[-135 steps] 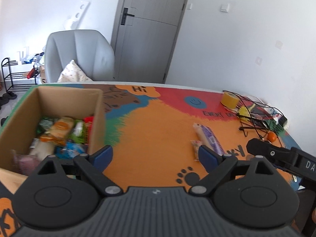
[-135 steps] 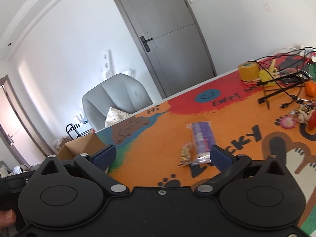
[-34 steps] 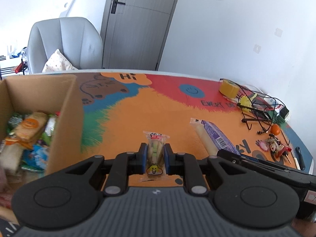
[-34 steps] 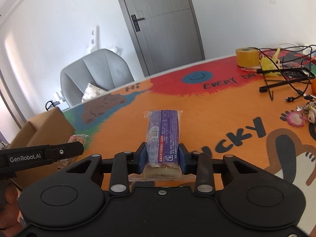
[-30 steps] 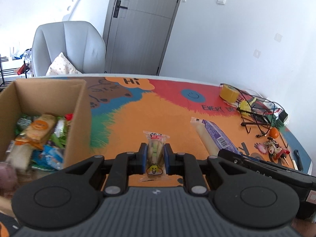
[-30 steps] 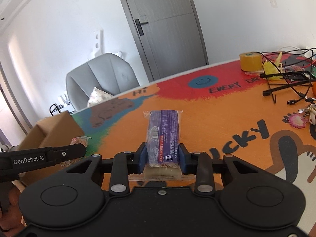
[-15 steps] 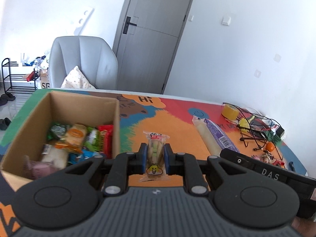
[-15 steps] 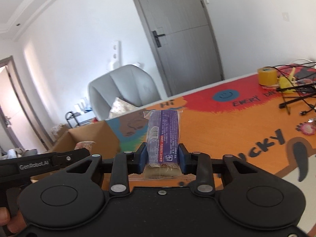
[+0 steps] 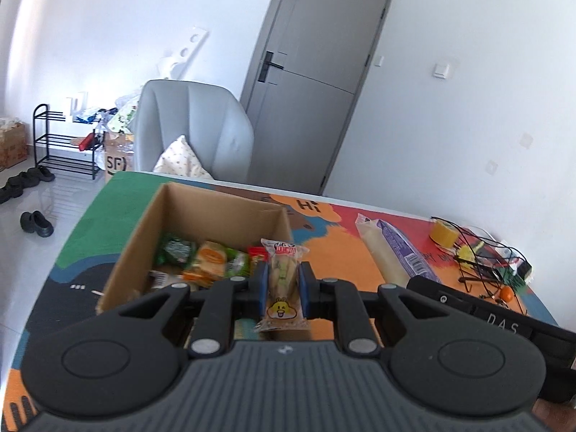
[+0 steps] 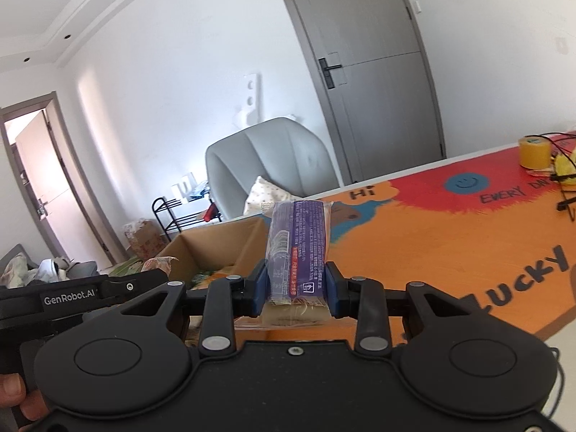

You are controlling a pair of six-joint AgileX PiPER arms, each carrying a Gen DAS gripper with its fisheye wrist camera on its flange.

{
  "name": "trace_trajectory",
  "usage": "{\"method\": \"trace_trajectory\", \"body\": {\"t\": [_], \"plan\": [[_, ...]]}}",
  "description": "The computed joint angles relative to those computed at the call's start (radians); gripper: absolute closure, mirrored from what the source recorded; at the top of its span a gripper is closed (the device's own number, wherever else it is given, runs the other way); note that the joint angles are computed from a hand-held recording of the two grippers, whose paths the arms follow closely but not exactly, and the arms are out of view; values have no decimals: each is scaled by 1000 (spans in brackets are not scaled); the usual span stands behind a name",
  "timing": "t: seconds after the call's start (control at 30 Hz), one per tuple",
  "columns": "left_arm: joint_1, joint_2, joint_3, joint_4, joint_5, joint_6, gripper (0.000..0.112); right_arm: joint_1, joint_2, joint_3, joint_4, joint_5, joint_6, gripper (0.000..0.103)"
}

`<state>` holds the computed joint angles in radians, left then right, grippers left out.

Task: Organize snacks
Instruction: 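Carry both snacks over the box and open both grippers to drop them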

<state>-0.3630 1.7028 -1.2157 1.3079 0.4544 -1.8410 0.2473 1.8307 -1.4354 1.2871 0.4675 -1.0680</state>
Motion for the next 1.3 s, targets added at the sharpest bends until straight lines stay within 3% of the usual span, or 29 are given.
{"method": "trace_trajectory", "body": {"t": [0.4, 0.57, 0.8, 0.9, 1.0, 1.1, 1.23, 1.3], "plan": [[113, -23, 68, 55, -57, -89, 95, 100, 63, -109, -110, -24, 118, 70], [158, -5, 65, 36, -120, -83, 90, 137, 111, -185, -190, -16, 194, 70], [194, -41, 115, 81, -139, -140, 87, 177, 167, -274, -305, -13, 323, 70], [206, -58, 137, 92, -136, -155, 79, 185, 190, -304, -280, 13, 337, 68], [226, -68, 145, 72, -154, -133, 71, 190, 203, -327, -265, 55, 335, 58], [230, -78, 151, 68, -170, -124, 65, 197, 182, -294, -262, 35, 318, 55], [206, -80, 142, 42, -133, -98, 42, 180, 158, -264, -252, 39, 310, 53], [199, -82, 142, 45, -129, -103, 40, 169, 143, -242, -247, 32, 303, 50]]}}
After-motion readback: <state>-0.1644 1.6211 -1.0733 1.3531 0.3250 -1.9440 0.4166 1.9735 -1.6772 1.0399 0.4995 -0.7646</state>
